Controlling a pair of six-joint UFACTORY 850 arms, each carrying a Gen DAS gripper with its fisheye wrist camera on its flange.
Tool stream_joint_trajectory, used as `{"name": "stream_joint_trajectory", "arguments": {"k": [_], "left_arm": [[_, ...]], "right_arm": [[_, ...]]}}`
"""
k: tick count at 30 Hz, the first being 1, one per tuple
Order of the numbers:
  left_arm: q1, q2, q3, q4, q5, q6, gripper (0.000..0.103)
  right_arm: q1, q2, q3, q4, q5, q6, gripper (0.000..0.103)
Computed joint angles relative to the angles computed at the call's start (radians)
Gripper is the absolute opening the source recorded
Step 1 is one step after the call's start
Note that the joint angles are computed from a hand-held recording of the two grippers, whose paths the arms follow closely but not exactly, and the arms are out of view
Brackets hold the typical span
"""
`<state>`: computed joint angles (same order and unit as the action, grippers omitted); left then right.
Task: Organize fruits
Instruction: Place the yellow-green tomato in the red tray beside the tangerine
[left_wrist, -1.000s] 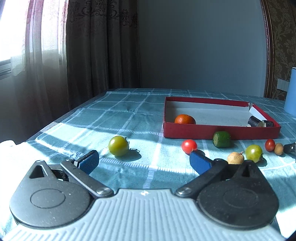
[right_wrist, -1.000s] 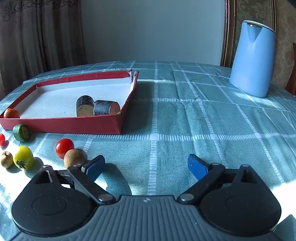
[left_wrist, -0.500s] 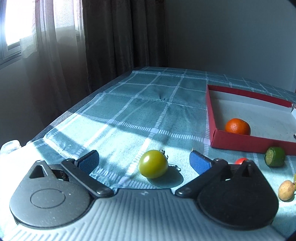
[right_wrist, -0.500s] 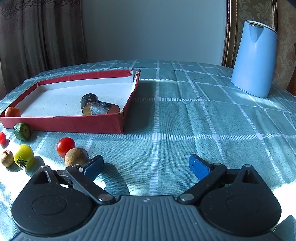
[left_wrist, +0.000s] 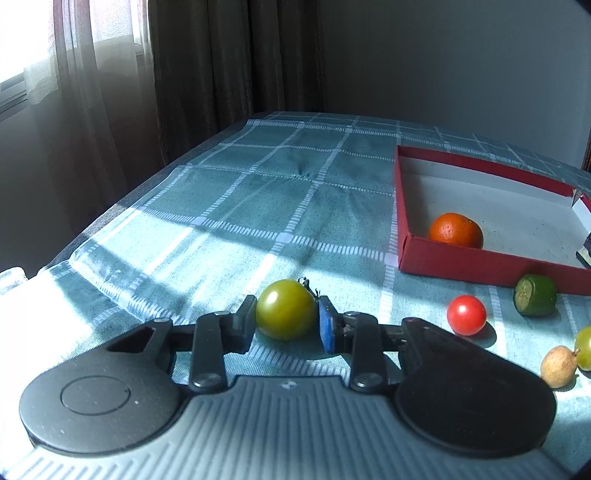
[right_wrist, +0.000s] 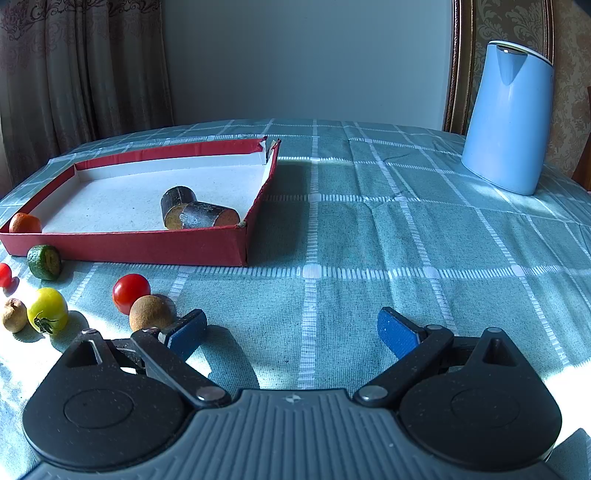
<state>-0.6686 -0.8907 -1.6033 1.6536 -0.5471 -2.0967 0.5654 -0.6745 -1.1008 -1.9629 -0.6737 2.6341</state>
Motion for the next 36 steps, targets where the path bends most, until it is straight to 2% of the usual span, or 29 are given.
{"name": "stream_joint_trajectory", "arguments": {"k": [6, 9, 14, 20, 22, 25, 26, 27, 28, 29, 30, 36], "left_arm": [[-0.044, 0.010, -0.026, 0.127, 0.000, -0.076, 0.031], [-0.055, -0.016, -0.097, 0.145, 0.047, -0.067, 0.031], [-0.070, -0.121, -0.296, -0.041, 0.122, 0.171, 0.031], [-0.083, -0.259, -0.514, -0.322, 0.106, 0.504, 0.031], [-0.082, -0.283, -0.548, -0.365, 0.096, 0.552, 0.033], [-0.083, -0.283, -0.536, -0.320, 0.094, 0.521, 0.034], [-0.087, -0.277, -0.523, -0.285, 0.089, 0.492, 0.042], [-0.089, -0.268, -0.505, -0.239, 0.088, 0.446, 0.060], [-0.095, -0.250, -0.471, -0.152, 0.068, 0.359, 0.073], [-0.102, -0.235, -0.436, -0.058, 0.033, 0.269, 0.090], [-0.109, -0.217, -0.400, 0.023, 0.002, 0.194, 0.090], [-0.126, -0.085, -0.162, 0.245, -0.098, -0.074, 0.092]], "right_arm": [[0.000, -0.001, -0.001, 0.002, -0.001, -0.003, 0.099], [0.000, -0.001, -0.001, -0.001, 0.000, 0.000, 0.099], [-0.001, -0.002, -0.002, -0.001, 0.000, 0.000, 0.100], [-0.002, -0.001, -0.001, -0.004, 0.002, 0.002, 0.100], [-0.002, -0.001, -0.001, -0.004, 0.002, 0.002, 0.100], [-0.002, -0.001, -0.002, -0.003, 0.002, 0.001, 0.100], [-0.002, -0.001, -0.002, -0.003, 0.002, 0.001, 0.100], [-0.002, -0.001, -0.002, -0.003, 0.002, 0.001, 0.100], [-0.002, -0.001, -0.001, -0.004, 0.002, 0.002, 0.100], [-0.002, -0.001, -0.002, -0.005, 0.003, 0.003, 0.100], [-0.003, -0.001, -0.001, -0.008, 0.003, 0.006, 0.100], [-0.008, 0.006, 0.014, -0.055, 0.004, 0.064, 0.100]]}}
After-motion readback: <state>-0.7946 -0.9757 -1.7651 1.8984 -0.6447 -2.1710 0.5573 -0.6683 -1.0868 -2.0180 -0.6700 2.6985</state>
